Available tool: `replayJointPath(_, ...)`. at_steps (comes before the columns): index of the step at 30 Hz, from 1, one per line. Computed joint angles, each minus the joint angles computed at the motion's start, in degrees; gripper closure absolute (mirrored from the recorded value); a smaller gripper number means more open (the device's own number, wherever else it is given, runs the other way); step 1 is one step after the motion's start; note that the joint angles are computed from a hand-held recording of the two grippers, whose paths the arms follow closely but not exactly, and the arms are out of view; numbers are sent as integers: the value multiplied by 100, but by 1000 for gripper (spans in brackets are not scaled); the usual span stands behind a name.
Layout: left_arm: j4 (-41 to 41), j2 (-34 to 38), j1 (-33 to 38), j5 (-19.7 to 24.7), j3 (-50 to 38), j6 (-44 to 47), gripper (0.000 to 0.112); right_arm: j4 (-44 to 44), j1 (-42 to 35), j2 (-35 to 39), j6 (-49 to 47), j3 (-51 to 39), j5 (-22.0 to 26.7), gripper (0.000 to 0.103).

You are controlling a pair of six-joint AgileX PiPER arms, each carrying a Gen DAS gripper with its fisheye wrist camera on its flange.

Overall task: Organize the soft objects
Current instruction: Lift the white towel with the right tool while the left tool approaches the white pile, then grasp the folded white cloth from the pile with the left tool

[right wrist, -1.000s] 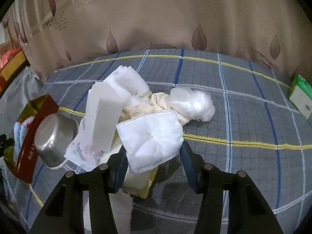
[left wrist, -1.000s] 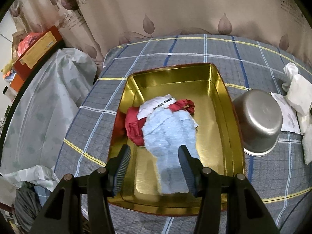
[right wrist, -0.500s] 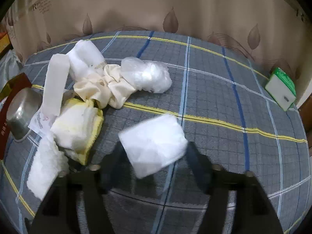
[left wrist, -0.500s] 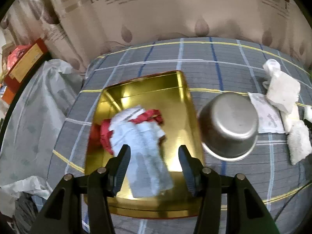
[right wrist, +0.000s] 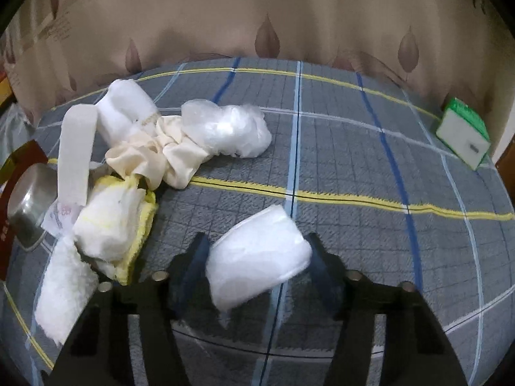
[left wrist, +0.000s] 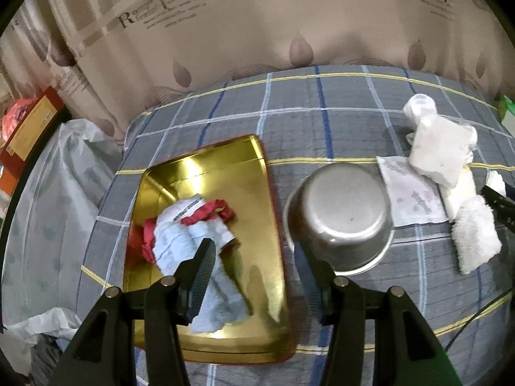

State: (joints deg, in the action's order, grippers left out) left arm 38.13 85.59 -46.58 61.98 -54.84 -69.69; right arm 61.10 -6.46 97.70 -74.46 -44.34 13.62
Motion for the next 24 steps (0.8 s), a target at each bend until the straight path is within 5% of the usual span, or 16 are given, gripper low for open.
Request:
replayJointPath(8,-177,427,-233,-174,-602,278,60,1086,-521,-117,-1460,200,534,75)
replayJointPath(15,-491,860,-338,-453,-1195,642,60,1135,-875,-250,-1712,384,774,79)
replayJointPath(24,-1654,1376,-144,-1442,-2010,1678,60,1032,-1028,-183,-1663,348,986,79)
